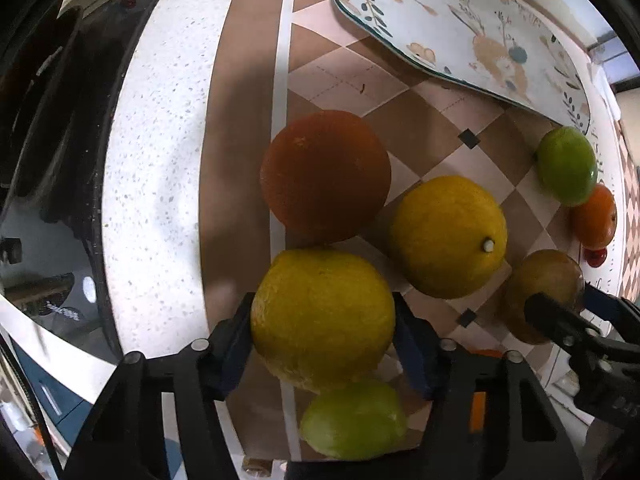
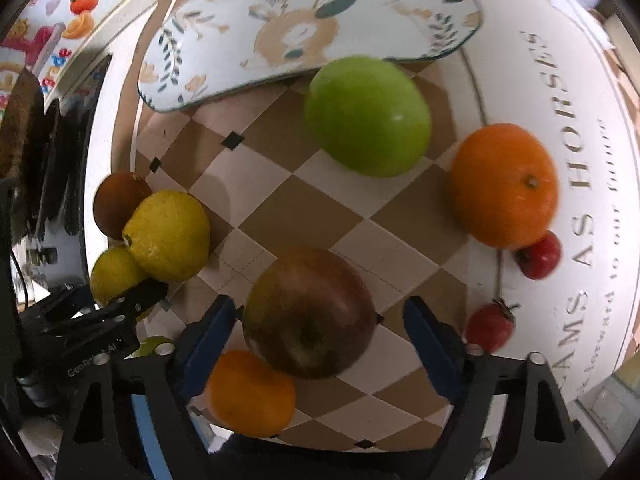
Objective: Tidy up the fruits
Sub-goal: 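Grasp the yellow lemon with the left tool while the right tool grasps the red apple, then place the lemon on the plate with the left tool while the right tool places the apple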
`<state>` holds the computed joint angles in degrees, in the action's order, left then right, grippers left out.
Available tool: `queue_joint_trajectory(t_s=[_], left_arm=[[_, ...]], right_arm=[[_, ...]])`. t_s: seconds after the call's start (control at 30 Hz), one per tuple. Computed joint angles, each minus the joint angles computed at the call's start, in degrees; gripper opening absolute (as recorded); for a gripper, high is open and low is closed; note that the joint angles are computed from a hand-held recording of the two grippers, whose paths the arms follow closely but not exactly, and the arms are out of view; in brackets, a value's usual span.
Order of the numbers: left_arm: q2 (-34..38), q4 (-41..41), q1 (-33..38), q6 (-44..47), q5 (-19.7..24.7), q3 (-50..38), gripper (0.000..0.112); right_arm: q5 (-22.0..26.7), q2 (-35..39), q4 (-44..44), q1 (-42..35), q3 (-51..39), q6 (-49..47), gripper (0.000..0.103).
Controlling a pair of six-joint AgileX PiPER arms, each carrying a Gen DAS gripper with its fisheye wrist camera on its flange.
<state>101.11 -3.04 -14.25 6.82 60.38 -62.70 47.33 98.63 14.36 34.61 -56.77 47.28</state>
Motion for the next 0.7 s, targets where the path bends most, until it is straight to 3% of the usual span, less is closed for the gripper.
queue_joint_trajectory(t_s=[0.1, 0.37, 0.57, 0.7], left_arm=[[-1.09, 0.59, -1.10, -1.94, -2.01, 2.19, 0.061], [-3.58, 1.02, -2.03, -1.98, -3.07, 3.77, 0.060], [-11.02, -1.98, -1.85, 0.30, 1.77, 3.39, 0.060], [-11.61, -7.01, -0.19, 2.07, 8.01, -4.54, 0.060]], right_arm=[[-0.93, 2.60, 3.28, -0.46, -0.48, -4.16, 0.070], [0.12, 3.29, 1.17, 1.64, -2.32, -3.26, 0.069], [-1.95, -1.88, 4.37, -0.80, 1.25, -4.98, 0.069], [-1.17, -6.93, 5.16, -4.64, 1.03, -6.37, 0.069]])
